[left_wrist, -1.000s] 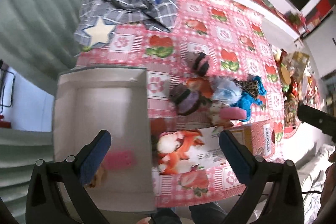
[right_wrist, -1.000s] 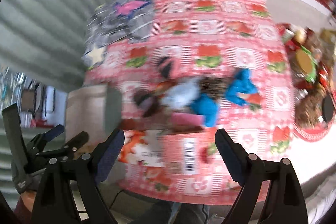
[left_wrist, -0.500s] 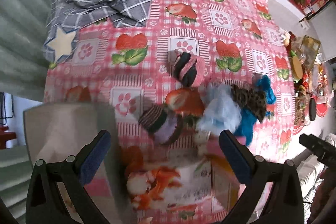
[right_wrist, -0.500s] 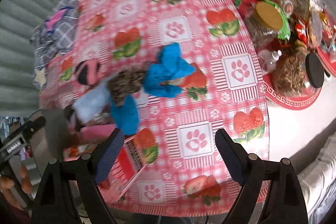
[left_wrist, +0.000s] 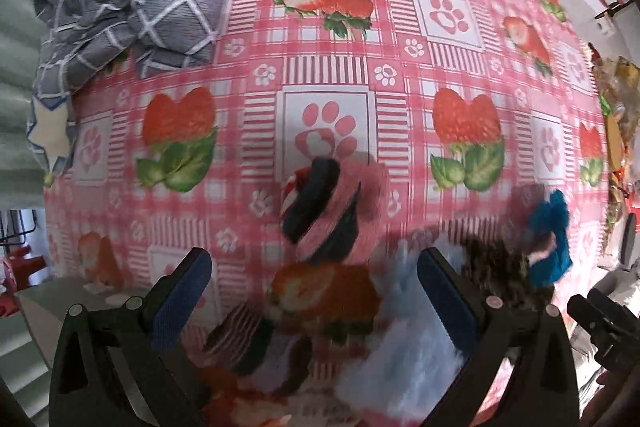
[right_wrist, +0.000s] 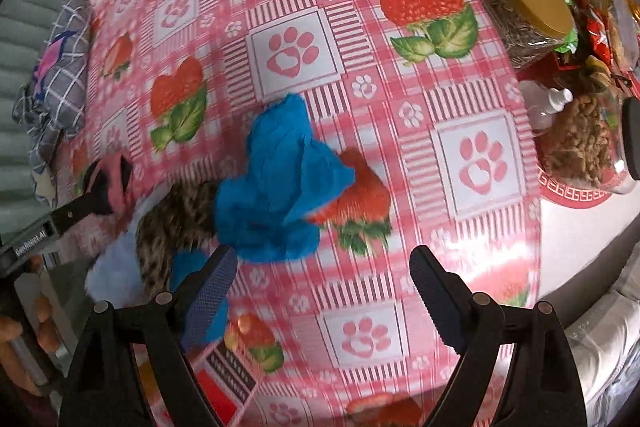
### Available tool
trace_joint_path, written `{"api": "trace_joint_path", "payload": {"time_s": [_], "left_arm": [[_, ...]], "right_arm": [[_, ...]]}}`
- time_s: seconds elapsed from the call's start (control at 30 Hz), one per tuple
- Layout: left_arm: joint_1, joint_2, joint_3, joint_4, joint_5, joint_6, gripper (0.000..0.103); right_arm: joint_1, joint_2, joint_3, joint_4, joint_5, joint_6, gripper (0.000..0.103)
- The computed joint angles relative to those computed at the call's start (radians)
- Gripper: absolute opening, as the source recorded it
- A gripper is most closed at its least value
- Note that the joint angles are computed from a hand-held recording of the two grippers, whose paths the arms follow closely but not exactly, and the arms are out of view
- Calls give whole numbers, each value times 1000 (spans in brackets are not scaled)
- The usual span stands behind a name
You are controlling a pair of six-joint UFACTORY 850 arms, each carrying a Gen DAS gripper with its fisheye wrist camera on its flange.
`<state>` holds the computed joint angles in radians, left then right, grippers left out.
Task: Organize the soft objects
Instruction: 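Move both tools back toward the remaining soft items, then grasp the striped knit hat with the left tool while the right tool grasps the blue cloth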
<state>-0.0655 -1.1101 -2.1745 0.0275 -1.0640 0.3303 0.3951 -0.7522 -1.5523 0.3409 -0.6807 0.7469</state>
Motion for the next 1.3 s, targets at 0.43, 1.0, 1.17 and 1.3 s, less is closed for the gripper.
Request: {"api": "trace_joint_path", "payload": {"time_s": [0.43, 1.0, 1.17, 1.3], "left_arm": [[-24, -160, -164, 73, -66, -114, 103], [-19, -132, -147, -22, -38, -26, 37], [3, -76, -90, -60, 3, -8, 37], [19, -24, -42, -75, 36, 8, 37]], "right_arm": [[-14, -187, -189, 5, -51, -61, 91], [7, -214, -298, -73, -66, -69, 15], [-2, -163, -253, -75, -27, -53, 15], [-2, -131, -217, -90, -4, -46, 15]]}}
